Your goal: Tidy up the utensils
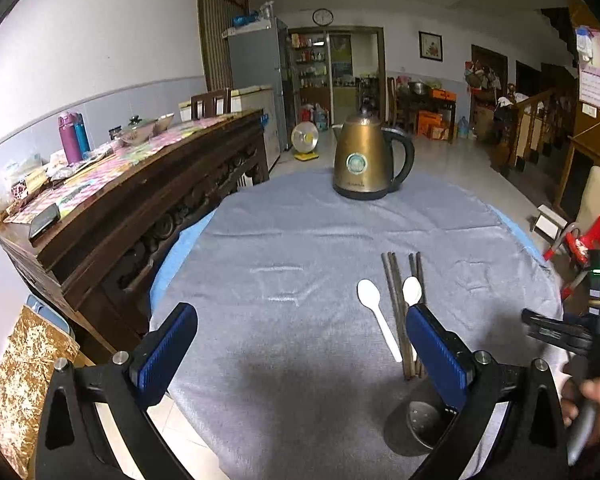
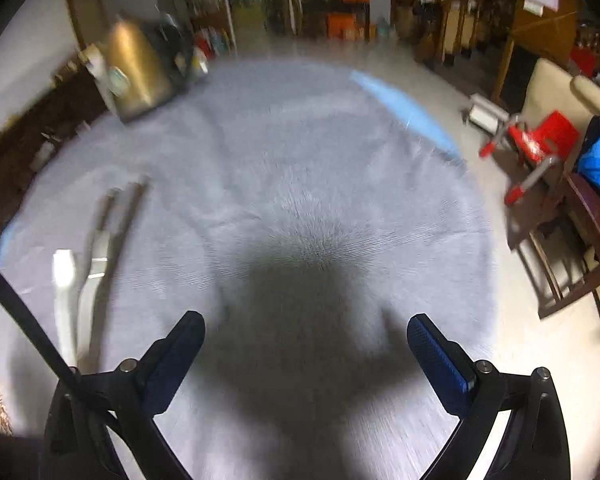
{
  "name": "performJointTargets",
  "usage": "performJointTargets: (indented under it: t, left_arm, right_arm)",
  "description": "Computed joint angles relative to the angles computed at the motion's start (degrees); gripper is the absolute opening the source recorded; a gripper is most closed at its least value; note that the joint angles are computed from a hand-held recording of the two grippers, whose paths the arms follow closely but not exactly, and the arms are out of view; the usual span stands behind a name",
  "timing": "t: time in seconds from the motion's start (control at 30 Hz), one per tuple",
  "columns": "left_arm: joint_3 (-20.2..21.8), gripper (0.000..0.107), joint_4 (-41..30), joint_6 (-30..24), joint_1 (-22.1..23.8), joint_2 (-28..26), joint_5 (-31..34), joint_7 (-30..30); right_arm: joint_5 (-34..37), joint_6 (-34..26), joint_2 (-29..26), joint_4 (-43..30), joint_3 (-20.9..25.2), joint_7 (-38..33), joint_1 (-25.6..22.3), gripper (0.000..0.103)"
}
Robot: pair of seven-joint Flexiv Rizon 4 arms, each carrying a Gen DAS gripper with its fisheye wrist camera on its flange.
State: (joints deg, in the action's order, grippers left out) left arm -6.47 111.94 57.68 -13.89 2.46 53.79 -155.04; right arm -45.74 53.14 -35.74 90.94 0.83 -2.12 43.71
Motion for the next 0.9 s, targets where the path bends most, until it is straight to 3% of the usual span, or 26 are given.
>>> performJointTargets:
  t: [0.2, 0.37, 0.6, 0.9]
  left_arm:
    - [-2.25, 0.103, 0.4, -3.57, -0.52, 3.47, 2.87, -2.21]
    - [-3.79, 0.103, 0.63, -6.62, -0.18, 5.2, 3.26, -2.79]
    - [-4.43, 0.103, 1.37, -8.91, 1.02, 6.21, 2.64, -3.51]
    - [-3.79, 0.103, 1.93, -7.54, 1.96, 5.53, 1.79, -3.22]
  right_arm:
    - [-25.97, 2.68, 14.83, 13.19, -3.77, 21.44, 5.42, 0.103]
    - [-39.55, -2.25, 19.57, 15.07, -0.73, 31.72, 6.36, 0.103]
    - [-29.8, -2.57, 15.68, 8.6, 6.77, 19.1, 3.92, 0.103]
    - [-26.74, 0.91, 12.61, 5.83, 6.97, 15.39, 3.86, 0.103]
